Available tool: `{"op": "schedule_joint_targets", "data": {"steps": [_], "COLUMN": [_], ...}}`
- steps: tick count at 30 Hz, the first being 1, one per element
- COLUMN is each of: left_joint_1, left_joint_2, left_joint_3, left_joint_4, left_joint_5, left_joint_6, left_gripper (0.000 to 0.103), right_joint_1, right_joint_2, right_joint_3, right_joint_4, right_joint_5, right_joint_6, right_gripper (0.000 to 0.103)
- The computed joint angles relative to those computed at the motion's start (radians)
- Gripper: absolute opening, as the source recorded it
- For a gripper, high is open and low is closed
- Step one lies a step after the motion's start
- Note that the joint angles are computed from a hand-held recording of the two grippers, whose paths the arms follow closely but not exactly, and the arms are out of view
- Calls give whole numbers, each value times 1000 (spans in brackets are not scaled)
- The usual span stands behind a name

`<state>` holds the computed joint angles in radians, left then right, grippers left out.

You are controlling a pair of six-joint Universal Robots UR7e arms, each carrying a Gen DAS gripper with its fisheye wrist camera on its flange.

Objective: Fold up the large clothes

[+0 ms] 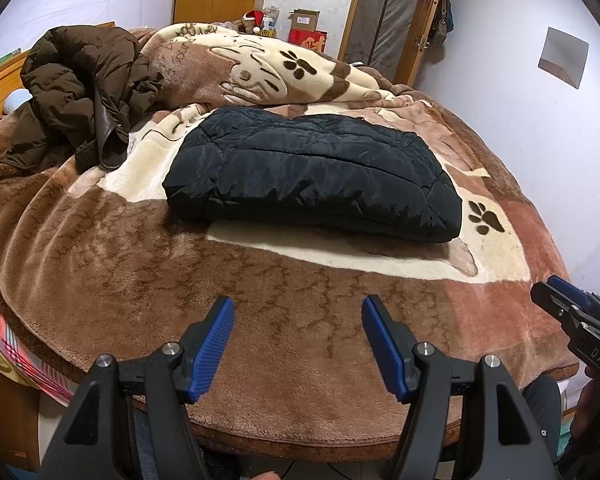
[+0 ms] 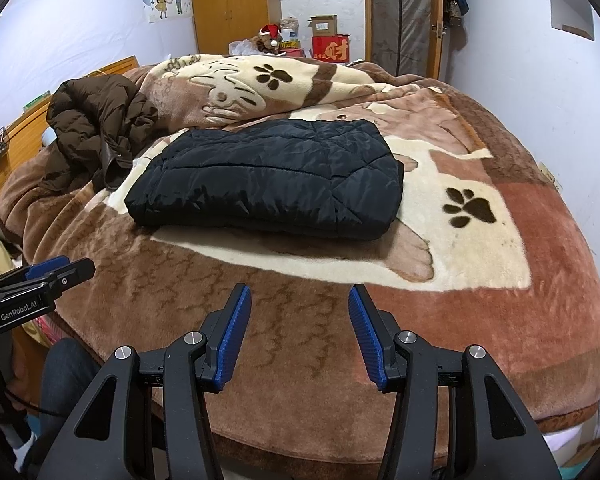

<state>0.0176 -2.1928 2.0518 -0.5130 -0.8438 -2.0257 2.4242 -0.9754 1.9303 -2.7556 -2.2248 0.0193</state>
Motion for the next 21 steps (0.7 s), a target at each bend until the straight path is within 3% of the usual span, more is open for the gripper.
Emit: {"op": "schedule_joint_targets", "data": {"steps": [21], "left_joint_1": [17], "left_joint_2": [13], "left_joint_3": [3], "left_joint_4": [0], "left_joint_5": [-5], "left_joint_6": [8], "left_gripper": [68], "right_joint_1": [-2], "right_joint_2": [-2], "right_joint_3": [5], "right_joint_4": [3], "right_joint_5": [2], "right_joint_6": [-3], "right_gripper": [51]}}
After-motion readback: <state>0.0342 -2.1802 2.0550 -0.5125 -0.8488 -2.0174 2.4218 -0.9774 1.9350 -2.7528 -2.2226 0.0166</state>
